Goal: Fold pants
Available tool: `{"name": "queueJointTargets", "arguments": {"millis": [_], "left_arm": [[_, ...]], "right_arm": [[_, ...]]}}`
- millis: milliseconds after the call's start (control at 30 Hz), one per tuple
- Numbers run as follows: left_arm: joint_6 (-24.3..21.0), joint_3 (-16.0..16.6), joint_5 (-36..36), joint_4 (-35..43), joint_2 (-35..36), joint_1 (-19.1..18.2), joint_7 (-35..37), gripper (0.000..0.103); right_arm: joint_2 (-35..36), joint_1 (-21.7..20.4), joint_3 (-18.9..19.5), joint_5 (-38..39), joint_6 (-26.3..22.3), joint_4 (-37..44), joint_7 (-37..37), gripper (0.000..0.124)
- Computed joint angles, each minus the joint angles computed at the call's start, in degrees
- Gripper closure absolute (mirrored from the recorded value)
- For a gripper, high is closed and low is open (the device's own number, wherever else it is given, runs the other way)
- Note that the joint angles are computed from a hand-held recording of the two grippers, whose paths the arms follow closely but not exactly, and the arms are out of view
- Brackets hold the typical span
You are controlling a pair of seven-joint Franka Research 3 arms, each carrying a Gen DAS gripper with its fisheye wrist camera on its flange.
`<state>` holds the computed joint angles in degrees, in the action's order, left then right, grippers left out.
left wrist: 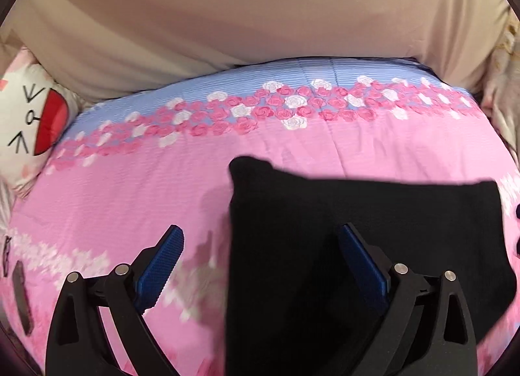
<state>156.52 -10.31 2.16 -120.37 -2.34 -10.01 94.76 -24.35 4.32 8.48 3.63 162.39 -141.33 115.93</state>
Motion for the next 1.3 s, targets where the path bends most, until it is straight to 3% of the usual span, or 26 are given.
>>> {"name": "queueJointTargets", "arguments": {"millis": [133,333,400,533,667,967,1200,1300], "left_arm": [[-3.73,1.60,-8.82,-3.97,-4.53,-1.02,7.44,0.007],[-10.53,4.44,-16.59,-7.55,-7.65,-1.72,13.02,0.007],[-15.20,6.40,-23.17,-6.89,-7.41,-1.91,17.55,0.007],[-32.18,10.87,-40.40,-1.71,-3.14,0.49,27.16,0.007],[-38.82,9.91,-45.92,-0.09,-1.75,4.66,34.81,0.006],[-44.21,4.39,-46.82,4.66,2.13,7.79,37.69,0.006],[-45.82,3.31,-46.82,7.40,4.31,8.55,36.34,0.006],[-44.53,2.47,-47.35,7.64,4.67,8.33,36.14,0.006]], "right_arm": [[-6.35,3.64,-3.12,6.04,-1.66,-6.29,-0.90,0.027],[-10.15,12.09,-10.00,19.63,1.22,-12.80,-7.20,0.027],[-10.62,16.28,-13.57,25.25,2.45,-14.01,-11.16,0.027],[-11.06,20.44,-17.42,33.26,3.02,-14.90,-16.94,0.027],[-11.07,24.35,-20.87,41.11,4.09,-15.25,-23.30,0.026],[-6.73,31.51,-26.70,56.67,1.40,-9.60,-40.92,0.025],[-1.05,28.41,-23.47,60.54,-1.37,-4.88,-45.09,0.025],[1.55,26.86,-21.38,61.83,-0.92,-2.93,-46.36,0.025]]}}
